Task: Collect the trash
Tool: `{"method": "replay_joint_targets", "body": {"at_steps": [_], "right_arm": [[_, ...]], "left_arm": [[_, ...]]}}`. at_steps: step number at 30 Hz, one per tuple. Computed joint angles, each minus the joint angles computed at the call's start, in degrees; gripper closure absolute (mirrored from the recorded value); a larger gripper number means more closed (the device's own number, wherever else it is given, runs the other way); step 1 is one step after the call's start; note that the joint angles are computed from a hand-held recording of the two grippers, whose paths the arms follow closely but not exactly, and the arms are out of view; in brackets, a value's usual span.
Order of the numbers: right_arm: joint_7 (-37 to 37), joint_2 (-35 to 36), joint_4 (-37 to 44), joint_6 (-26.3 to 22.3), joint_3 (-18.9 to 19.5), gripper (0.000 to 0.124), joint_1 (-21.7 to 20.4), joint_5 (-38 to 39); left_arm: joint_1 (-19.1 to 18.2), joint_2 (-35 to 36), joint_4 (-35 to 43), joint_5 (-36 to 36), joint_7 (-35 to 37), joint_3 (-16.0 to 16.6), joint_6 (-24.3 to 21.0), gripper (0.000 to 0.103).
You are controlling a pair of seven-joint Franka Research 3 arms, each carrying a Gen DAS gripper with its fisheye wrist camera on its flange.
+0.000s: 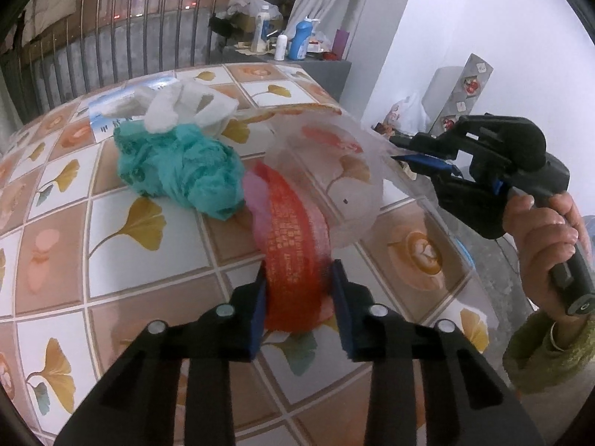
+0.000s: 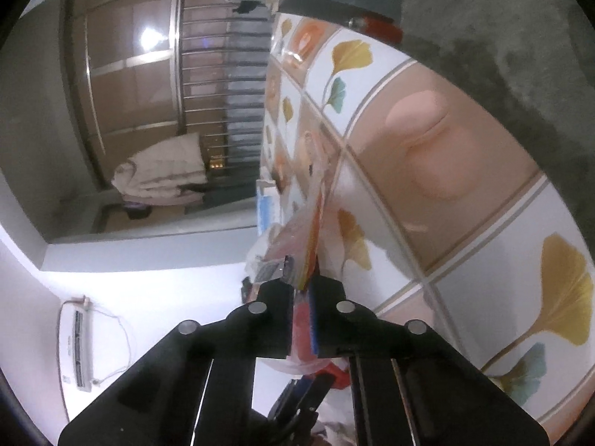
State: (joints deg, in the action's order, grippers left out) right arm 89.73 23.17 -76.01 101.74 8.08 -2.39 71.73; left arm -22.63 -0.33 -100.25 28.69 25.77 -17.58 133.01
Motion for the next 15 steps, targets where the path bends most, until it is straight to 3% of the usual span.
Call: {"method": "replay_joint_targets", "body": {"at_steps": [10, 15], "right_arm": [[-3.86, -4.66, -6.19, -0.53, -1.02, 0.123, -2.46, 8.56], [-5.61, -7.77, -8.99, -0.72, -2.79, 0.123, -2.92, 11.26]], "left_arm": [[0.54, -3.87, -2.17, 1.06, -1.89, -0.55, 0.23, 0.085], [0.84, -6.52, -3.76, -0.64, -0.94, -0.94, 2.52, 0.085]]}}
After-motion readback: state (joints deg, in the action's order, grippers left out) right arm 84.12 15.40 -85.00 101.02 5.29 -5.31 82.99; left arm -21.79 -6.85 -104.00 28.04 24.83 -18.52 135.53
